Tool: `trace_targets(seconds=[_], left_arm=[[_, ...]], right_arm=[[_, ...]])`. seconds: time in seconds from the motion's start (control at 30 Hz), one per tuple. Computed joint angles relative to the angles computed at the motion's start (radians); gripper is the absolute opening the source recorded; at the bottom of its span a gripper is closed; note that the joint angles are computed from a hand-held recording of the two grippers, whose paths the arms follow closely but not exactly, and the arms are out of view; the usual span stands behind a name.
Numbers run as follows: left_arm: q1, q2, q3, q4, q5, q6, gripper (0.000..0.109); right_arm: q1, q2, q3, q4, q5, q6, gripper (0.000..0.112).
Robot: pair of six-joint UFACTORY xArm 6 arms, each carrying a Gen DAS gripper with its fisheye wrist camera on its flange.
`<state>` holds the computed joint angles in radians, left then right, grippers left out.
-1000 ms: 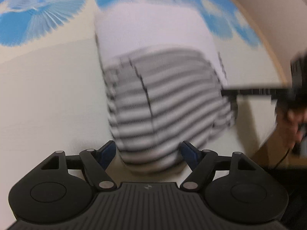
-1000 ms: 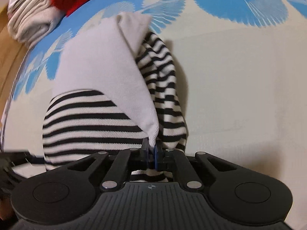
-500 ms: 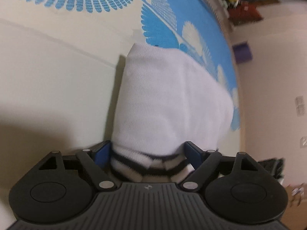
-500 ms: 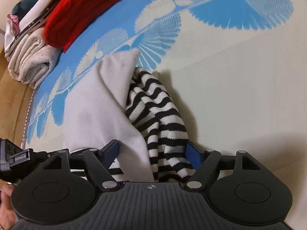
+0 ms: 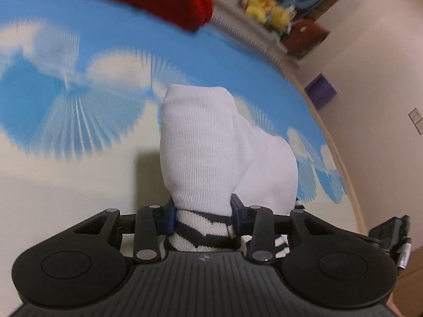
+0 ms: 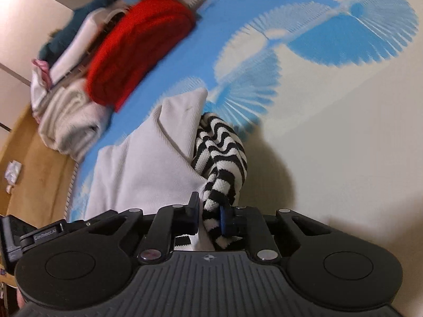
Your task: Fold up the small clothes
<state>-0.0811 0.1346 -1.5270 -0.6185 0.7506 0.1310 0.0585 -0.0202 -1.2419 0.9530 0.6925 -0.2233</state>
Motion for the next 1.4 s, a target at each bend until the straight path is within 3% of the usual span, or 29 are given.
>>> trace_targets(seconds=[0.1,0.2,0.23,0.3,0.43,0.5,0.57,0.63,0.67,0.77,0.8,0.87,0.93,1.0,1.03,1.07,1.17,1.27,1.3,1.4], left_arm=[[0.026,0.027,-0.055,0.017,-0.040,0.013,0.045],[0.048,0.057,-0.102,0.088,-0.076,-0.020,0.059],[0.048,0.056,-0.097,0.184,-0.113,-0.099,0.065],[0.058,0.033,-0.073,0.262,-0.142,-0.162,0.065],[0.072,0.041,-0.126,0.200,0.036,-0.048,0.064],[0.064,0.018,-0.090,0.191,0.077,0.016,0.062],[0.052,0.030,-0.079,0.278,0.153,0.013,0.062],[0.041,0.028,-0.035,0.363,0.157,-0.018,0.066],[0.048,0.017,-0.022,0.353,0.158,-0.033,0.065],[0.060,-0.019,-0.023,0.291,0.149,-0.036,0.061],[0.060,-0.043,-0.007,0.274,0.142,-0.020,0.061],[0.061,-0.043,-0.026,0.244,0.175,-0.002,0.061],[0.053,-0.010,-0.064,0.266,0.238,-0.004,0.061],[0.035,0.002,-0.055,0.369,0.263,-0.019,0.067],[0.033,0.001,-0.042,0.381,0.258,-0.025,0.073],[0.033,-0.001,-0.035,0.383,0.254,-0.047,0.074],[0.026,-0.027,-0.030,0.373,0.237,-0.083,0.064],[0.007,-0.062,0.002,0.366,0.215,-0.052,0.064],[0.001,-0.055,0.002,0.385,0.234,-0.055,0.065],[-0.003,-0.049,0.029,0.439,0.241,-0.067,0.073]], right_arm=[[0.055,0.045,-0.055,0.062,-0.086,-0.034,0.013],[0.110,0.102,-0.122,0.082,-0.173,-0.066,0.013],[0.121,0.125,-0.146,0.057,-0.190,-0.049,0.013],[0.135,0.178,-0.192,-0.065,-0.207,0.049,0.013],[0.136,0.270,-0.256,-0.359,-0.180,0.329,0.013],[0.133,0.297,-0.284,-0.410,-0.164,0.363,0.013],[0.128,0.310,-0.307,-0.416,-0.137,0.375,0.014],[0.124,0.304,-0.308,-0.417,-0.122,0.377,0.021],[0.121,0.297,-0.304,-0.401,-0.117,0.364,0.030],[0.111,0.256,-0.277,-0.363,-0.090,0.324,0.041],[0.103,0.241,-0.273,-0.351,-0.062,0.295,0.050],[0.094,0.216,-0.261,-0.327,-0.001,0.244,0.056],[0.078,0.204,-0.259,-0.324,0.092,0.193,0.056],[0.076,0.204,-0.253,-0.396,0.160,0.186,0.051],[0.075,0.199,-0.239,-0.393,0.163,0.180,0.046],[0.068,0.197,-0.227,-0.349,0.171,0.164,0.028],[0.074,0.168,-0.191,-0.351,0.135,0.208,0.021],[0.083,0.132,-0.159,-0.370,0.094,0.251,0.022],[0.082,0.128,-0.149,-0.373,0.085,0.259,0.028],[0.076,0.132,-0.150,-0.415,0.120,0.258,0.031]])
